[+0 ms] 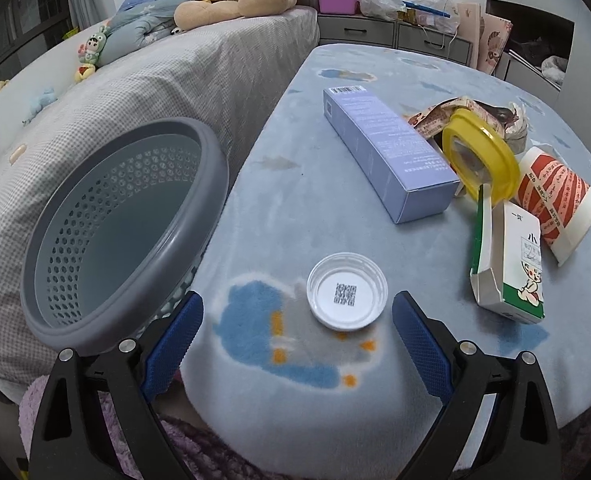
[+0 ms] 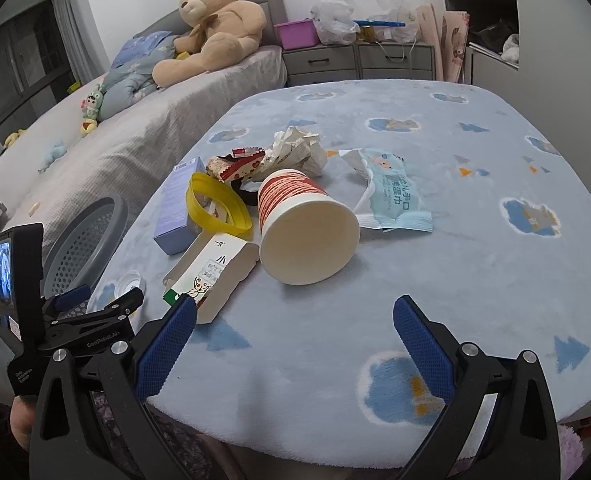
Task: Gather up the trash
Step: 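Grasp the white bottle cap with the left gripper while the right gripper reaches for the blue wipe packet, then grasp the blue wet-wipe packet with the right gripper while the left gripper holds the cap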
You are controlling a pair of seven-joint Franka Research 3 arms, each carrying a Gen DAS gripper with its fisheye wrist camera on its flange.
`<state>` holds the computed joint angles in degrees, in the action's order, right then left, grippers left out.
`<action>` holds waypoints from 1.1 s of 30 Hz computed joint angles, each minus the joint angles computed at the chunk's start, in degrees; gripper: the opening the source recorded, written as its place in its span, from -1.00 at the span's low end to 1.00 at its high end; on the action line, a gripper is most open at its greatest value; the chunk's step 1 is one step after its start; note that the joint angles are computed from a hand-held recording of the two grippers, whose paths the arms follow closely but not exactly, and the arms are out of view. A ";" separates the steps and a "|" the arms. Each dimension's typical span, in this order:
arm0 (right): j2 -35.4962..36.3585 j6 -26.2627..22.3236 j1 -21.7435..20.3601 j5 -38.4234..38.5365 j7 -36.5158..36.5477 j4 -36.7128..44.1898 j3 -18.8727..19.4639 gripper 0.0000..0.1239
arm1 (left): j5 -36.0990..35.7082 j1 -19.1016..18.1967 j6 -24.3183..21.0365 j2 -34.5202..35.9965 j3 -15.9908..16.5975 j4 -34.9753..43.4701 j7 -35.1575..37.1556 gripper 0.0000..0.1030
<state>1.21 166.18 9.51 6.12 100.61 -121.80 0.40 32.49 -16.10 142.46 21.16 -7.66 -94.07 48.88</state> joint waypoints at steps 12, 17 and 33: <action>0.25 0.50 -0.92 6.09 -3.59 -0.03 -0.50 0.56 | -3.20 0.41 1.97 0.83 -0.74 0.74 3.60 -0.24; 0.69 0.10 -2.18 5.05 -2.99 1.14 -1.53 0.56 | -5.00 0.90 2.81 -0.68 -1.07 -0.35 3.59 -0.24; 20.62 -17.08 -5.81 5.28 -3.96 29.24 -3.67 0.55 | -4.19 0.13 3.90 -2.77 -1.35 -0.37 3.21 -0.24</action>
